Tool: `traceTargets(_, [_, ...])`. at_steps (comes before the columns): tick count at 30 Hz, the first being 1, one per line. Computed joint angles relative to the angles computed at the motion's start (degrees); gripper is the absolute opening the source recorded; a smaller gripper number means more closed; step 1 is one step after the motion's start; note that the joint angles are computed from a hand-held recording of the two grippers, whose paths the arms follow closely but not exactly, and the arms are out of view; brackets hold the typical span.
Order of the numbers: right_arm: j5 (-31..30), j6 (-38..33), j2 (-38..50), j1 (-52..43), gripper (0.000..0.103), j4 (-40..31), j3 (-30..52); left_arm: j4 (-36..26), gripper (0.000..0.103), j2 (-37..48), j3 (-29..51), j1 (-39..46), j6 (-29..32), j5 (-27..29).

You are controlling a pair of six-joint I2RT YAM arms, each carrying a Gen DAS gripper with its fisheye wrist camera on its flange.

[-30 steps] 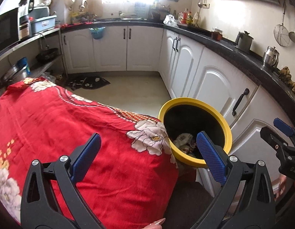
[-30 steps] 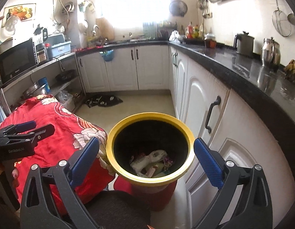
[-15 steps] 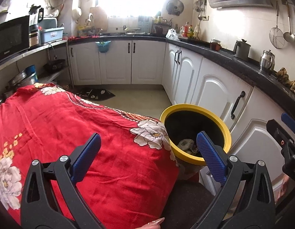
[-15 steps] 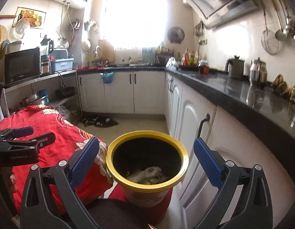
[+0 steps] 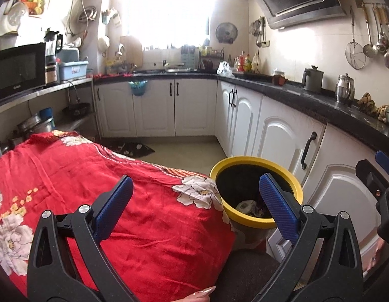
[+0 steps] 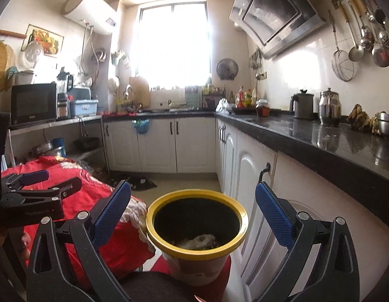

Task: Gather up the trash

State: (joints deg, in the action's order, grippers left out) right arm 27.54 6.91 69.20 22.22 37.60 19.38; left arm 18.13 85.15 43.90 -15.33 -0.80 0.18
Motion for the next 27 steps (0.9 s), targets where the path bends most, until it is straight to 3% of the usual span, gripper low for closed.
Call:
traceTargets(13, [7.2, -1.3, 5.0, 3.3, 0.097, 12.1, -4.8, 9.3, 0.092, -4.9, -8.5, 2.2, -0.5, 2.3])
traceTargets(27, [9.6, -1.0, 6.5, 5.9, 0.097, 12.7, -4.5, 10.8, 0.092, -5.1, -10.0, 3.4, -2.0, 3.9])
